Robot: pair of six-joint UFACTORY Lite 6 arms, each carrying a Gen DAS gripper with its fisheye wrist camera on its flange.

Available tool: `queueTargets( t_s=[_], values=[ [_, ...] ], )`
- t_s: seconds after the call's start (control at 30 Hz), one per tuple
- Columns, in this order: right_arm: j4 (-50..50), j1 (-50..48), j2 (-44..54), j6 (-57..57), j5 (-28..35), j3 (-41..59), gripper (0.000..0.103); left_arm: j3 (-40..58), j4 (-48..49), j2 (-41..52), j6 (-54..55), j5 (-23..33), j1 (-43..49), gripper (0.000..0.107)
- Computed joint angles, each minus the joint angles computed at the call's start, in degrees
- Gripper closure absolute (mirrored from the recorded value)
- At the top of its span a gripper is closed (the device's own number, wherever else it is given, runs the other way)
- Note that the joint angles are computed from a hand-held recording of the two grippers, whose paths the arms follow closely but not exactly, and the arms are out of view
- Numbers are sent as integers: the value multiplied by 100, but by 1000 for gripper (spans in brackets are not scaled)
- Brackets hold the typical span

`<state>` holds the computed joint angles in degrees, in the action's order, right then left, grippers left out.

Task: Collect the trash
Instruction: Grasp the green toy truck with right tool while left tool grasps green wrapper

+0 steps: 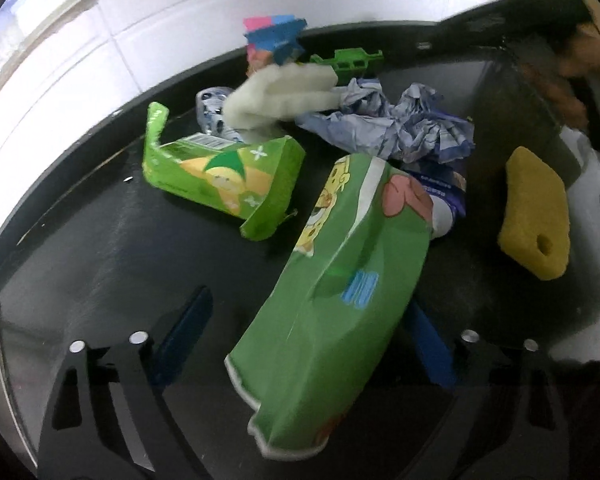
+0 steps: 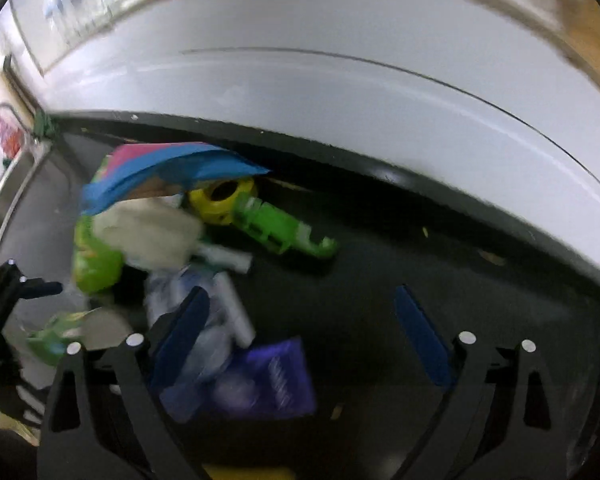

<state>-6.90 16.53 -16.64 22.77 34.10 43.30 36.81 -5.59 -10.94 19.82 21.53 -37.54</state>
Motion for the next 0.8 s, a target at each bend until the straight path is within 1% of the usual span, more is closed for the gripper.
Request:
queueTargets(
  t_s=[0.03, 0.1, 0.17, 0.2, 0.27, 0.3, 0.33, 0.37, 0.4, 0.43, 0.5, 0.6, 0.63, 0.7, 0.8],
  values=[
    [262, -188, 365, -485, -231, 138, 14, 53, 84, 119, -102, -39, -42, 21],
    [535, -361, 981, -1109, -513, 431, 15, 187, 63, 392, -132, -103, -100, 27],
    [636, -403, 1389, -1444, -674, 658, 18, 285, -127, 569, -38, -145, -124, 33],
    [756, -425, 1632, -1686, -760, 800, 23, 336, -157, 634, -89, -166, -144, 34],
    [965, -445, 1895, -2018, -829, 953, 34, 431, -177, 720, -190, -148, -160, 43],
    [954, -417, 2007, -2064, -871, 1006, 47, 464, -84, 737, -347, -125, -186, 45],
    [964, -396, 2052, -2097, -889, 1018, 55, 489, -27, 743, -440, -89, -206, 51],
    [988, -372, 2065, -2135, -920, 1004, 66, 553, 149, 773, -660, -28, -260, 53],
    [907, -346, 2028, -2062, -955, 974, 68, 628, 210, 815, -749, -7, -302, 54],
    [1067, -335, 1990, -2188, -915, 951, 68, 608, 225, 766, -782, -13, -314, 55],
    [867, -191, 1676, -1829, -845, 746, 68, 572, 415, 601, -1055, 81, -365, 57],
    [419, 59, 1043, -1071, -643, 409, 68, 395, 403, 94, -1106, 282, -276, 58],
    [87, 243, 708, -550, -411, 325, 68, 335, 397, -134, -1134, 395, -237, 58],
    [-284, 544, 228, 136, -20, 275, 68, 105, 394, -703, -1219, 641, -236, 58],
    [-1082, 1560, -717, 1765, 1054, 286, 68, -139, 322, -1694, -1113, 1231, -47, 58]
  ],
)
